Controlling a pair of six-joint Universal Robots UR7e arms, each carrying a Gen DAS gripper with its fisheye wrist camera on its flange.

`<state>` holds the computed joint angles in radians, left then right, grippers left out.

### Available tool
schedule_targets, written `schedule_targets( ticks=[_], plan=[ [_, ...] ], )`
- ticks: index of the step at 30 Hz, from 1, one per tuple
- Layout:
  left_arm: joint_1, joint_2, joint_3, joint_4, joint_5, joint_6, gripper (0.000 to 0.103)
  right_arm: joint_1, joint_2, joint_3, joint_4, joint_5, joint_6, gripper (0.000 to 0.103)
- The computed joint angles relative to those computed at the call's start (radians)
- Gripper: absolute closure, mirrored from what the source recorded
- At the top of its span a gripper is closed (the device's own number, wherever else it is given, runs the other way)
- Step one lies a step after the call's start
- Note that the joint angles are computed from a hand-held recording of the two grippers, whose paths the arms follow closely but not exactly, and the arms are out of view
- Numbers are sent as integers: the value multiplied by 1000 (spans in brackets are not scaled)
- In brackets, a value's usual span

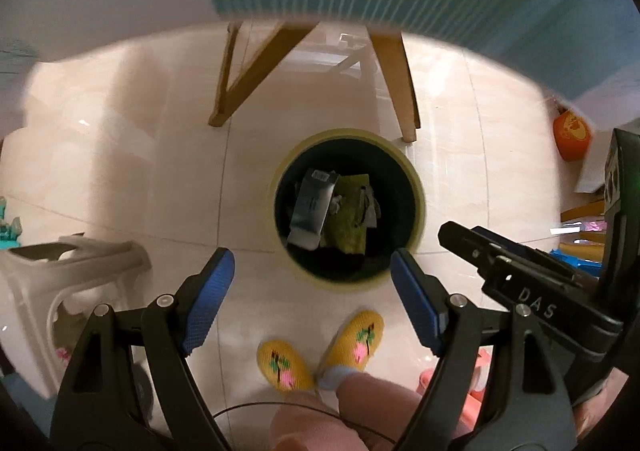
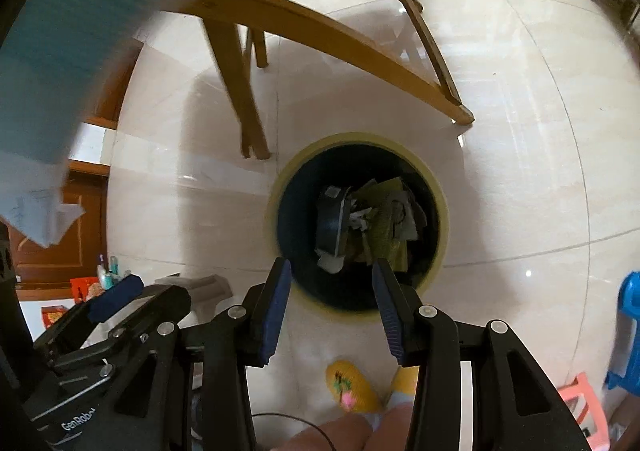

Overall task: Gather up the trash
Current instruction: 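Open both tools to drop the box and packet into the bin, then raise both empty tools back up toward the table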

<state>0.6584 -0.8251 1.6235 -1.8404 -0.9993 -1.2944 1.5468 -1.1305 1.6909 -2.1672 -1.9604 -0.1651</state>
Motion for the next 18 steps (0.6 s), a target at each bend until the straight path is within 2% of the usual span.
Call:
schedule_targets(
  ticks=[7,11,18],
  plan=[
    [-103,-41,-200,311,-25,-137,25,131,-96,-142,309,32,81,60],
    [-148,-16,-382,493,-1,-195,25,209,-98,-287,473,69,104,60],
    [-204,112,-787,821,94,-246,25,306,-48,-549,623,123,105,60]
  ],
)
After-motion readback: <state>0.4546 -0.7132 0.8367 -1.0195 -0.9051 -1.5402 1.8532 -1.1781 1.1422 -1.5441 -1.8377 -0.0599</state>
